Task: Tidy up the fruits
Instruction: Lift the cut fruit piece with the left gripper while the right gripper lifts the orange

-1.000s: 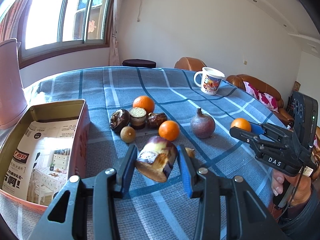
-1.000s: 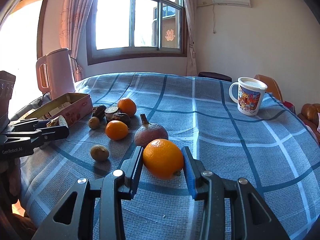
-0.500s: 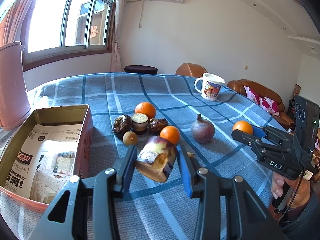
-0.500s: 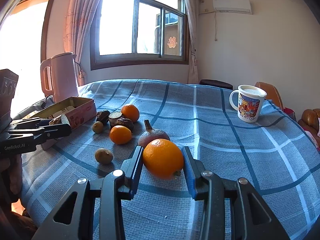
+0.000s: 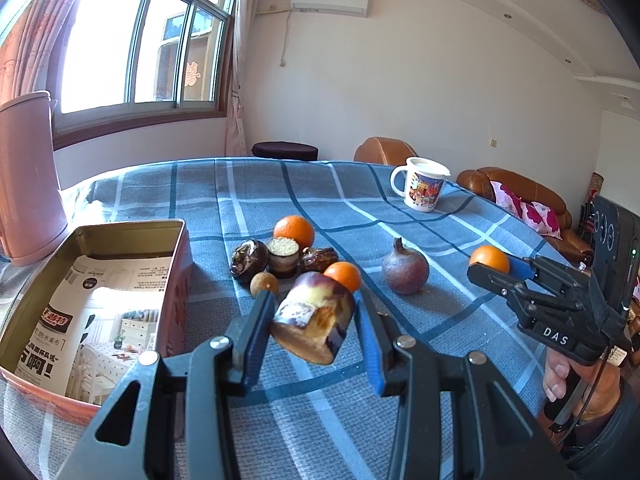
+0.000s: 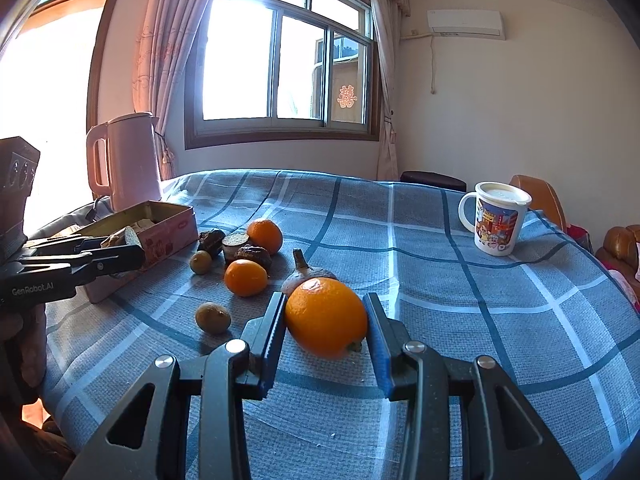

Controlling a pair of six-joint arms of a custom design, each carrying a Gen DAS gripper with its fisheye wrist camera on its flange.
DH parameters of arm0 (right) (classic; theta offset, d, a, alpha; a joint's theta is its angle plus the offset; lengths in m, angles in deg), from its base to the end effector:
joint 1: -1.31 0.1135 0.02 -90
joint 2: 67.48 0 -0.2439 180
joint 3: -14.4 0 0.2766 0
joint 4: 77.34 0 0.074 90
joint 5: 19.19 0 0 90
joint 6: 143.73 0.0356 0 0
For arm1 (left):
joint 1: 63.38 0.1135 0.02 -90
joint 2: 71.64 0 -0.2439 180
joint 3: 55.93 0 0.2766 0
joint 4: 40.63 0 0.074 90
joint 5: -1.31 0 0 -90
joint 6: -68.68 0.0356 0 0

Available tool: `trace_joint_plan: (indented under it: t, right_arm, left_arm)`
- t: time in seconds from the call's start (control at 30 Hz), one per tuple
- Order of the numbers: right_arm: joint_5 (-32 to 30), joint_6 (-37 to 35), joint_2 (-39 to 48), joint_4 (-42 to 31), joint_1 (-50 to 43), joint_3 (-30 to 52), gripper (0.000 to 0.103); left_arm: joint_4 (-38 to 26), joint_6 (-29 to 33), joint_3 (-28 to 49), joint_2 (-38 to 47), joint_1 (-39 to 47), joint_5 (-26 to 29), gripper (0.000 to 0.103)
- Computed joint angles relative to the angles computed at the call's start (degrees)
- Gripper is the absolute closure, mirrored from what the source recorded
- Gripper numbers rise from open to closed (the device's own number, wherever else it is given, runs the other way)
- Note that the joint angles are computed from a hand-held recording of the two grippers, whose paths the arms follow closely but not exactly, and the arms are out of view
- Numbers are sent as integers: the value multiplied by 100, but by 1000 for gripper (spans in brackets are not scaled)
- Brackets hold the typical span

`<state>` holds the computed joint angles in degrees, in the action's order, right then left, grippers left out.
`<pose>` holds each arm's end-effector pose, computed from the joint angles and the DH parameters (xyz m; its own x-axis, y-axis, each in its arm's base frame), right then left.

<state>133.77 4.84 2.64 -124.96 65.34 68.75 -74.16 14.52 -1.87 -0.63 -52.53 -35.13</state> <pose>0.1352 0.2052 0.1871 -0.4038 0.0568 -0.9131 0.2120 0.9767 -0.0331 0.2664 0.0219 0.1901 -0.3852 0.2803 -0.8792 0.7605 0.6360 -0.1305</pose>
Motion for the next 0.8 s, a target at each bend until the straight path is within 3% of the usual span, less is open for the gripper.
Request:
trace_joint_plan:
  t: [0.8]
  right_arm:
    - [586, 3, 89, 40, 349, -21, 63]
  left_arm:
    - [583, -283, -469, -496, 214, 252, 60]
